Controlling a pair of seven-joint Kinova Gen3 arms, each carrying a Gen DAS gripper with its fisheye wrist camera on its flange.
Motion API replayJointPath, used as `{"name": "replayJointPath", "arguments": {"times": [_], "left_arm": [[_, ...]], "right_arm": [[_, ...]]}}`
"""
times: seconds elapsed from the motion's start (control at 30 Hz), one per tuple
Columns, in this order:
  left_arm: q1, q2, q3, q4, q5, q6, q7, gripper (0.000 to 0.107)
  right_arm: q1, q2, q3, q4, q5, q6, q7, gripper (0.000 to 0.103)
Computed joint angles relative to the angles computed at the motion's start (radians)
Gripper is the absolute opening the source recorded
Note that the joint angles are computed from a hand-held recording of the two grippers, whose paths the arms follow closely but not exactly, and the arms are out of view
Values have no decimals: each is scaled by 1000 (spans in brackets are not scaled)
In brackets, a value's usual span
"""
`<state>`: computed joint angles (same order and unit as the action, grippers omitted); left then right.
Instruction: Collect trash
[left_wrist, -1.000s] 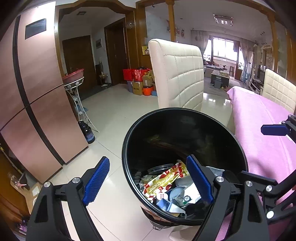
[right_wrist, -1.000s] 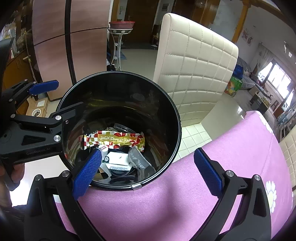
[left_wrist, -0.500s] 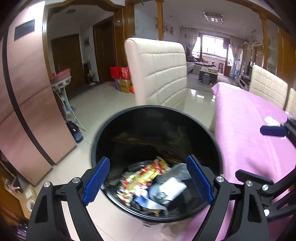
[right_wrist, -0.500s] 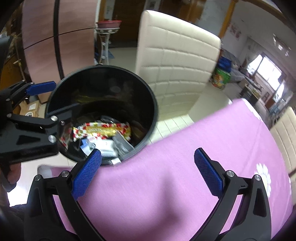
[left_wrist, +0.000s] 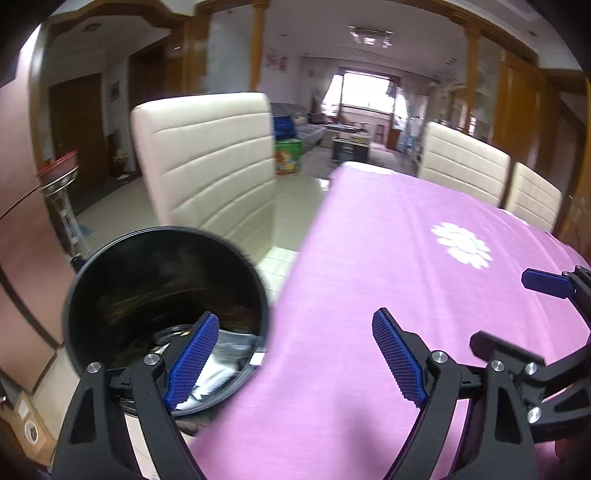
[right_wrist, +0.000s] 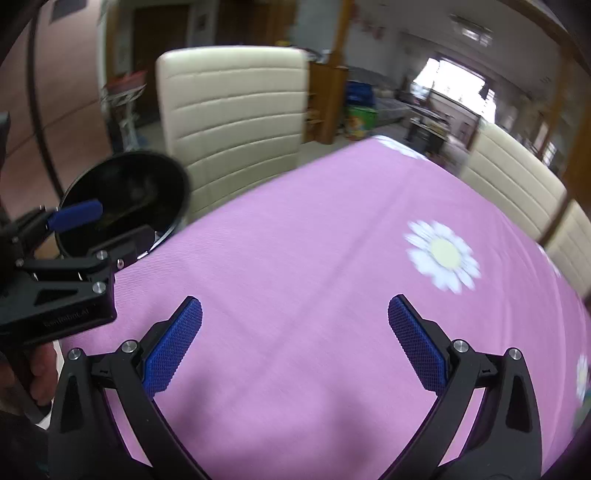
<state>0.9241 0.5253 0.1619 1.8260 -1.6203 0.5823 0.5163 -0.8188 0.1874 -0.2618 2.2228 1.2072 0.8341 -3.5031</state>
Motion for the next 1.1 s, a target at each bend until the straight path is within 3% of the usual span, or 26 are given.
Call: {"name": "replayJointPath", "arguments": {"times": [0.23, 0.53, 0.7, 0.8, 0.9, 1.1], "left_arm": [[56, 23, 4, -81, 68, -19, -117, 83], [132, 53, -42, -172, 145, -131, -234, 83], [184, 81, -50, -235, 252, -100, -361, 83], [226, 81, -87, -241, 252, -124, -364, 83], [285, 87, -133, -260, 265, -89, -361, 83], [324, 90, -175, -268, 268, -88, -336, 83]], "right_arm": [[18, -108, -28, 132, -77, 13, -165, 99], [0, -154, -94, 208, -182, 149, -320, 99], [-42, -176, -136, 238, -223, 236, -445, 99], [-57, -224, -161, 274, -245, 242, -533, 99], [-69, -246, -198, 295, -289, 279, -608, 99], [-43, -255, -190, 307, -355, 265, -611, 99]]}}
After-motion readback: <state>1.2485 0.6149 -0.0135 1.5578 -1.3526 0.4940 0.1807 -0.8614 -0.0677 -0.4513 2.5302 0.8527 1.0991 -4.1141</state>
